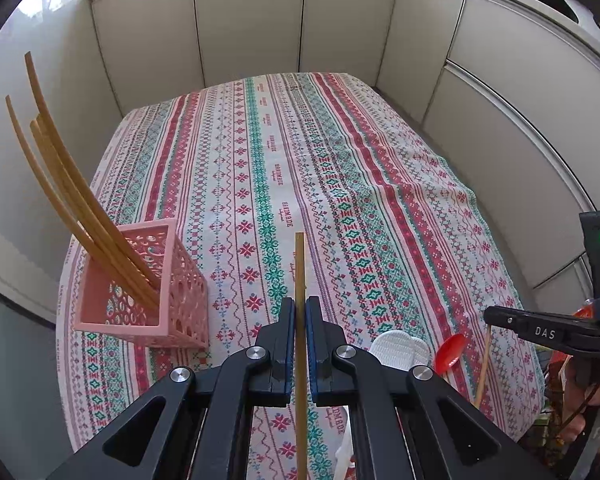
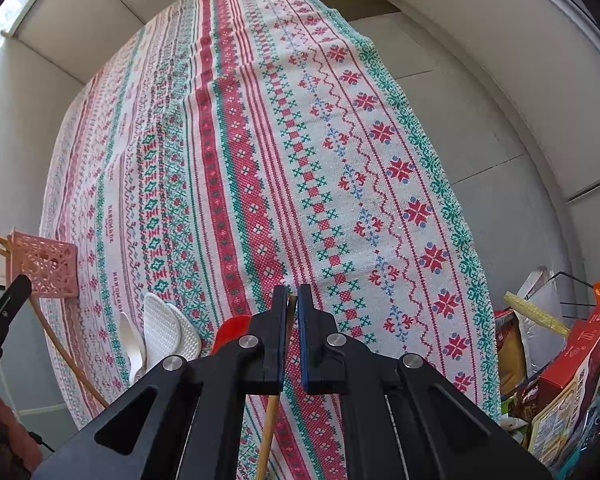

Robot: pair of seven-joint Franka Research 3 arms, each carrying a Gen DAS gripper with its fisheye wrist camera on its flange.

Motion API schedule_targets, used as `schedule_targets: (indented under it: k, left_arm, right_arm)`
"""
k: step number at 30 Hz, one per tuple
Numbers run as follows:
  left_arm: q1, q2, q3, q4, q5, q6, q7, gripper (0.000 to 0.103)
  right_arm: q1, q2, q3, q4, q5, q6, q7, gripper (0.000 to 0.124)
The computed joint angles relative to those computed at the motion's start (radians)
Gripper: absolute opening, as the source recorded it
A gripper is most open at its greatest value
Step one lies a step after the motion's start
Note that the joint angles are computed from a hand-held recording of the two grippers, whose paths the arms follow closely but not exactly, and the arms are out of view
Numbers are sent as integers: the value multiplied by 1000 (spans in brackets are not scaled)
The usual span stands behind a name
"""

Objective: Organize utensils
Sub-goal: 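Close the right tool on the chopstick by the red spoon while the left tool lifts its chopstick, then carry both chopsticks over the pink basket while the left tool opens to drop its chopstick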

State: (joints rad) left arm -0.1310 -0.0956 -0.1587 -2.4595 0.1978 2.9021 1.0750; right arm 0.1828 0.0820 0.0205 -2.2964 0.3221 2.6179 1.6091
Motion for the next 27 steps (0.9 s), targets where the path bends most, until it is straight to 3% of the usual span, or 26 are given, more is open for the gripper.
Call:
schedule_targets:
  k: [11, 20, 27]
  left_arm:
    - [-2, -98, 15, -72, -13, 57, 4, 5]
    - [23, -185, 6, -121, 47, 95, -38, 5]
    - [77, -294, 0, -183, 78, 187, -103, 5]
  right_arm:
    - [55, -256, 21, -158, 133, 160, -170, 4]
    - [105, -349, 25, -203, 149, 269, -205, 4]
    - [170, -390, 2, -224, 193, 375, -258, 4]
